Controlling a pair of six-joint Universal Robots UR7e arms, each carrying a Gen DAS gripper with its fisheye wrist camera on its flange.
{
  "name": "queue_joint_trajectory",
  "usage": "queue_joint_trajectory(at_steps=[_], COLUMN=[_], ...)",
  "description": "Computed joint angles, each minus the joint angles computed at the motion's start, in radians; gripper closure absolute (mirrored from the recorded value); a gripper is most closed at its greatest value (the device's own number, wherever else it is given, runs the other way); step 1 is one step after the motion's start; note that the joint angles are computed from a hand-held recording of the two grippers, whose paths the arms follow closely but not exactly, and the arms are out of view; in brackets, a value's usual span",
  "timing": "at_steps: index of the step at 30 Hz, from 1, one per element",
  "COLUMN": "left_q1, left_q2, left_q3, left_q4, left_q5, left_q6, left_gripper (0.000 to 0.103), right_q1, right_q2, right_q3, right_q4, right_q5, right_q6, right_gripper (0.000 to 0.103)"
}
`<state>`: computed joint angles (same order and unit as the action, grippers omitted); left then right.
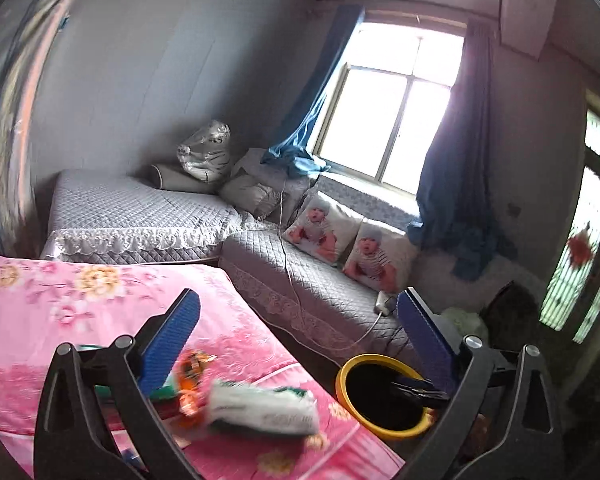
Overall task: Collect trash
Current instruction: 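Grasp the pink lotion tube with the left tool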
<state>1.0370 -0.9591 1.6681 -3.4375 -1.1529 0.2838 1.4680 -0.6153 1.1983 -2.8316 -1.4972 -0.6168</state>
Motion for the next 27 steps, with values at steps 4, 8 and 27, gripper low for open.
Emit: queue_joint_trajectory(at_steps=[4,8,27], left_q1=[-0.040,-0.051,0.334], left_q2=[-0.162,-0.226,-0.009], left_q3=[0.173,0.315,0.021], left_q4=[-0.083,-0.223,0.525], left_q5=[0.075,0.170,-0.152], left_q6=[0.134,0.316,0.300], left_gripper=[0.008,0.008,0.009], right_q1=[0.041,0.087,0.183], right_q2=[0.022,0.056,0.197], right_q3=[-0.011,-0.045,-0.182], right_q4=[0.004,0.019,0.107], right_q5=[-0.001,-0.014,-0.105], right_q6=[-0.044,-0.077,-0.209], right_gripper=[0.024,0.024,0.023])
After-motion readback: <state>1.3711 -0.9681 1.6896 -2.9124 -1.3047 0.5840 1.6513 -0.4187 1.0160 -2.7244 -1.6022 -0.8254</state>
